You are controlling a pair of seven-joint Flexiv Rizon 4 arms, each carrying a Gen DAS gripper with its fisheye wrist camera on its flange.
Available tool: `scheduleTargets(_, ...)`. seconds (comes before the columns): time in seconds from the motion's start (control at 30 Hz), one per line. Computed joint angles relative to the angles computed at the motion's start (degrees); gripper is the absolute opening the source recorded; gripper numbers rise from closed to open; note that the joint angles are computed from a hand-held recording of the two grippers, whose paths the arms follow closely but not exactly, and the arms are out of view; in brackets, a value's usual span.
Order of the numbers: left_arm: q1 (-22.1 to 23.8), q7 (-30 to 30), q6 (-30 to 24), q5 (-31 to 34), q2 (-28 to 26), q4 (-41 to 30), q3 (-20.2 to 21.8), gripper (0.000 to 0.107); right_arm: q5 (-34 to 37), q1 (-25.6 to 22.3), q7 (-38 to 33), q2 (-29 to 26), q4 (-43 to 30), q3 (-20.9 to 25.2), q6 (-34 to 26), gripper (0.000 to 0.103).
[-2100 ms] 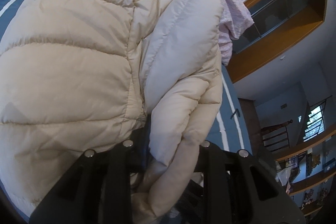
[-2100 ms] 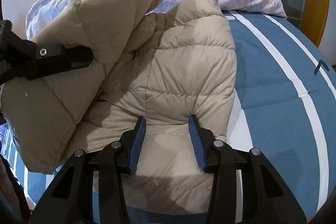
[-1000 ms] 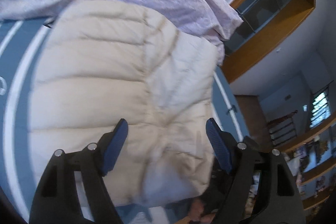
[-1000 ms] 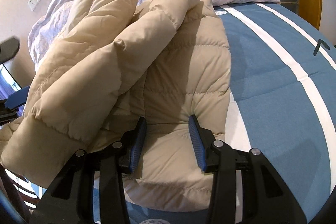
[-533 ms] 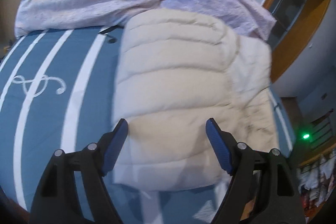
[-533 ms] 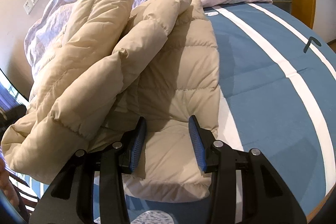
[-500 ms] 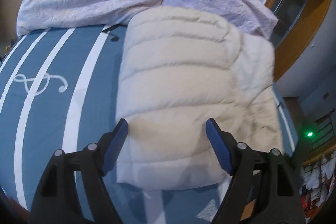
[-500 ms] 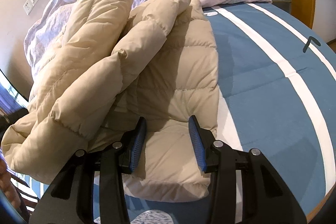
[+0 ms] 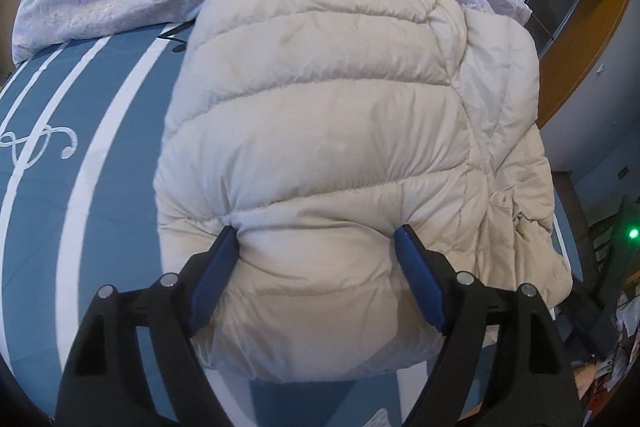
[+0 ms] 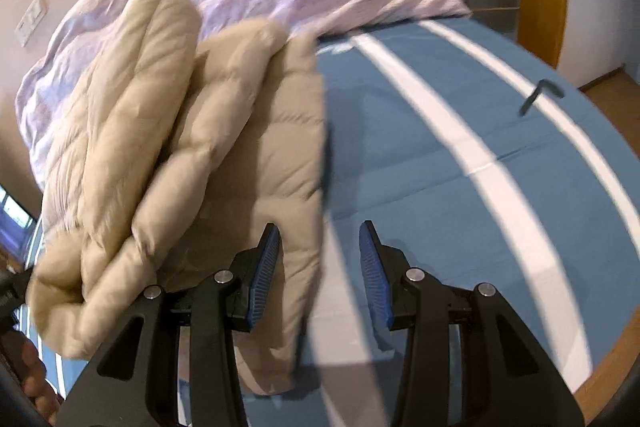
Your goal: Fold large clothes
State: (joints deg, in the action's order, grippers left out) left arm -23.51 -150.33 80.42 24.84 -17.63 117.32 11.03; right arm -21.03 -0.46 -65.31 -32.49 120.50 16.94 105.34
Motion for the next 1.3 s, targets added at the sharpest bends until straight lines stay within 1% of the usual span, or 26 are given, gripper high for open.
scheduleTargets(0.07, 0.50, 0.67, 0.34, -0.50, -0.62, -0.32, -0.54, 0.080, 0.65, 0.22, 0.04, 0.83, -0.32, -1.01, 0.97, 0.044)
scheduleTargets(0.13, 0.93, 1.64, 1.08, -1.26, -1.23, -0.36, -0.85, 0.080, -0.13, -1.40, 0.14, 1.48, -0.73, 0.25, 1.75, 0.043)
scheduleTargets(0.2, 1.11, 2.64, 1.68, -2.15, -1.64, -0.27, -0.87, 0.080, -3.09, -5.31, 0.43, 1.53, -1.67, 4.25, 2.10, 0.040)
scheduleTargets(0.37, 0.79, 5.03, 3.01, -4.63, -2.18, 0.23, -0.33, 0.080, -11.28, -11.23, 1.84, -0.31, -4.95, 12.24, 1.65, 0.037)
scheduleTargets(0.43, 0.73, 5.97, 3.52, -5.54, -2.30, 0.46, -0.26, 0.080, -14.28, -13.08, 2.60, -1.56, -6.30, 15.72, 0.46, 0.033)
scheduleTargets(0.47, 0.56, 6.31, 3.74, -5.90, -2.34, 0.59, -0.09, 0.080, -15.11, -13.05, 2.63, -1.99, -6.99, 16.62, 0.14, 0.033)
scheduleTargets(0.57, 0.10, 7.34, 4.36, -6.95, -2.50, 0.92, 0.37, 0.080, -15.80, -11.11, 2.48, -2.44, -8.51, 16.64, 0.16, 0.032)
scheduleTargets(0.63, -0.13, 8.01, 4.68, -7.58, -2.53, 1.13, 0.64, 0.080, -15.75, -9.79, 2.46, -2.64, -9.40, 16.06, -0.26, 0.032)
scheduleTargets(0.77, -0.36, 9.43, 5.59, -8.86, -2.65, 1.62, 0.95, 0.081, -13.13, -5.21, 2.04, -2.60, -10.92, 12.09, -2.16, 0.032)
scheduleTargets(0.87, -0.67, 10.34, 6.26, -9.81, -2.71, 1.99, 1.22, 0.081, -9.99, -1.09, 1.29, -2.41, -11.75, 7.93, -4.84, 0.028)
scheduleTargets(0.93, -1.04, 10.87, 6.71, -10.28, -2.79, 2.18, 1.58, 0.081, -8.29, 0.69, 0.69, -2.70, -12.00, 6.01, -6.56, 0.025)
scheduleTargets(1.13, -2.30, 12.26, 6.93, -11.32, -3.24, 1.85, 2.64, 0.083, -2.94, 4.99, -1.01, -2.89, -11.31, 0.97, -7.82, 0.021)
scheduleTargets(1.2, -2.63, 12.71, 7.12, -11.49, -3.44, 1.64, 2.82, 0.083, -1.26, 6.31, -1.56, -3.01, -11.36, -0.43, -8.39, 0.021)
scheduleTargets(1.3, -3.12, 13.27, 7.34, -11.88, -3.73, 1.32, 3.10, 0.084, 1.22, 9.33, -2.16, -3.17, -11.29, -3.79, -8.91, 0.021)
